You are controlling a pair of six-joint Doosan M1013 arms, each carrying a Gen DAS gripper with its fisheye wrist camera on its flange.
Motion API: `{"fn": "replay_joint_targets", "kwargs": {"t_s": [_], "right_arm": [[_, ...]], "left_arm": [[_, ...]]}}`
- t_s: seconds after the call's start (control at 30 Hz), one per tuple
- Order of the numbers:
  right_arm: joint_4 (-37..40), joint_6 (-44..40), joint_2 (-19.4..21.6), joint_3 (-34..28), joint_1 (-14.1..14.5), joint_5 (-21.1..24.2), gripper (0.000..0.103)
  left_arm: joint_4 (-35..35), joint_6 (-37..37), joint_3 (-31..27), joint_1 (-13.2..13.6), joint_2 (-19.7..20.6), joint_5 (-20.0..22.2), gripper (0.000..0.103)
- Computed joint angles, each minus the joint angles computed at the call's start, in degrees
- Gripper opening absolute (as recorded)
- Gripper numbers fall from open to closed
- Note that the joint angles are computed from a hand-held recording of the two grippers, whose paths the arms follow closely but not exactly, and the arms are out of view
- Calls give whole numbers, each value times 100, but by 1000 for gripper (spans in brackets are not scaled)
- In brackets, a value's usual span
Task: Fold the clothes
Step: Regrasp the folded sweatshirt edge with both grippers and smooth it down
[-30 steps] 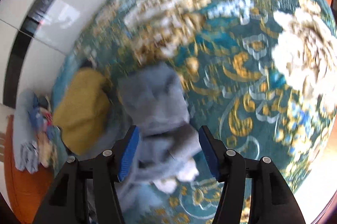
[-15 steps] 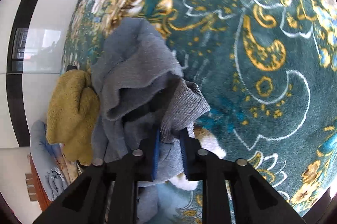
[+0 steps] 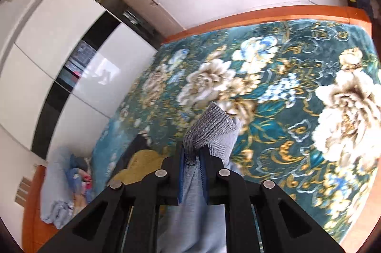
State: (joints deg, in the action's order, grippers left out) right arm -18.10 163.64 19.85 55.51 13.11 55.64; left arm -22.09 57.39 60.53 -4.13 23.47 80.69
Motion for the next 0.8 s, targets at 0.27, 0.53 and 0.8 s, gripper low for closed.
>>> {"fn": "replay_joint_targets", "kwargs": {"t_s": [0.27,0.53,0.8], "right_arm": [[1008,148,21,473,-185,786,12],[1131,-43,322,109,-227,1293,13],[1673,-935,388,50,-349,887,49]], "left_arm": [[-402,-724,634,134,-30,187,7],[-440,-817,476,248,81,271,7],[-310,-845,553,287,-20,457,9]]}}
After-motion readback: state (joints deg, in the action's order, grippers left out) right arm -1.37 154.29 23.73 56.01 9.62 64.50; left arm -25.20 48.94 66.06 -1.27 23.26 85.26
